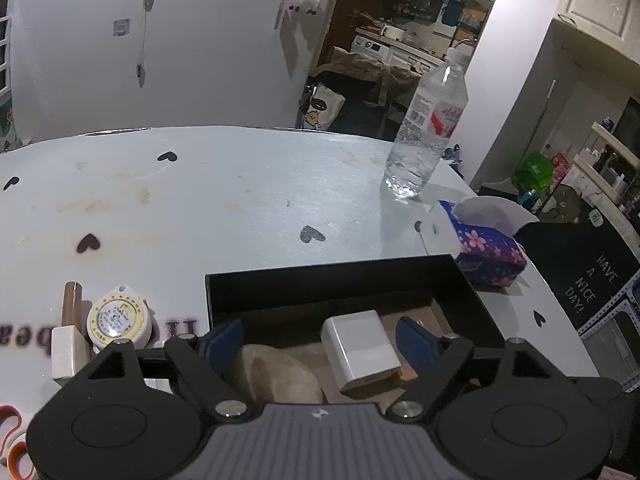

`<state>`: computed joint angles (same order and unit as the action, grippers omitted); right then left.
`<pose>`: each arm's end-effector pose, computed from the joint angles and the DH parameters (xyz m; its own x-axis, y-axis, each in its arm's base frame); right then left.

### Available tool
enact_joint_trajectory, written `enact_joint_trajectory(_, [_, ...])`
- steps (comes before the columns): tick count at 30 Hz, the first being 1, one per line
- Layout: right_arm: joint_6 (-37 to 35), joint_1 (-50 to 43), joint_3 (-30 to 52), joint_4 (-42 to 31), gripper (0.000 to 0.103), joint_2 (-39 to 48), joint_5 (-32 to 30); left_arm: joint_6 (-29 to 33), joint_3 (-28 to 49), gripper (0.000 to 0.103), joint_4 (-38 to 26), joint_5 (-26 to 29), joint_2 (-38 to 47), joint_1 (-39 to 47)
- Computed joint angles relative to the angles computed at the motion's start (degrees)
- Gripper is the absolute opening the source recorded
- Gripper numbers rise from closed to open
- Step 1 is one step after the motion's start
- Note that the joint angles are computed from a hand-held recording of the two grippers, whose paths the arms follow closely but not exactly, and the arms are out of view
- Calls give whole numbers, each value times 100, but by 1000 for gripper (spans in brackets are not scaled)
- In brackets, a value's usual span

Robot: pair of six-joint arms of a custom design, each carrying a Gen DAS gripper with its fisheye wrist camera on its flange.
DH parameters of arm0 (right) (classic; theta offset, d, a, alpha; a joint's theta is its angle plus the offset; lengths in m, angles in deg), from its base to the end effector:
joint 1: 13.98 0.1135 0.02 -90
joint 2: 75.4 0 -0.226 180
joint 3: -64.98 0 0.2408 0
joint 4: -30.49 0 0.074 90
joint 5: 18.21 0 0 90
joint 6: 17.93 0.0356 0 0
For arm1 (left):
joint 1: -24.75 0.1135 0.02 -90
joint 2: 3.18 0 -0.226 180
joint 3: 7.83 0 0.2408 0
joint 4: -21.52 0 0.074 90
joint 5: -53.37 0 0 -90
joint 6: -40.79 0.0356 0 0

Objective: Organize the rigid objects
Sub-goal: 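Move the left gripper to the orange-handled scissors and grasp them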

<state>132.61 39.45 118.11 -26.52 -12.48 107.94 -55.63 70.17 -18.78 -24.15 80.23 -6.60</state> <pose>0.1330 0.1440 0.1793 -0.7134 0.2183 -0.6658 0.2260 0.9711 0.0763 0.2605 -0.1677 0.2375 -0.6787 0.2856 -0.6766 0.5645 0.7922 -0.2318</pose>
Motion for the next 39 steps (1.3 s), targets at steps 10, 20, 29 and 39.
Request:
enact_joint_trajectory(10, [0, -2, 20, -32, 9, 14, 3, 140, -166, 101, -266, 187, -423, -15])
enact_joint_trajectory(20, [4, -7, 23, -39, 9, 23, 12, 306, -564, 103, -306, 263, -1190, 10])
enact_joint_trajectory(29, [51, 2, 61, -59, 9, 88, 33, 524, -1086, 103, -290, 398, -1897, 494])
enact_joint_trajectory(39, [120, -16, 231, -184, 7, 257, 15, 869, -1752, 103, -46, 853, -2371, 1937])
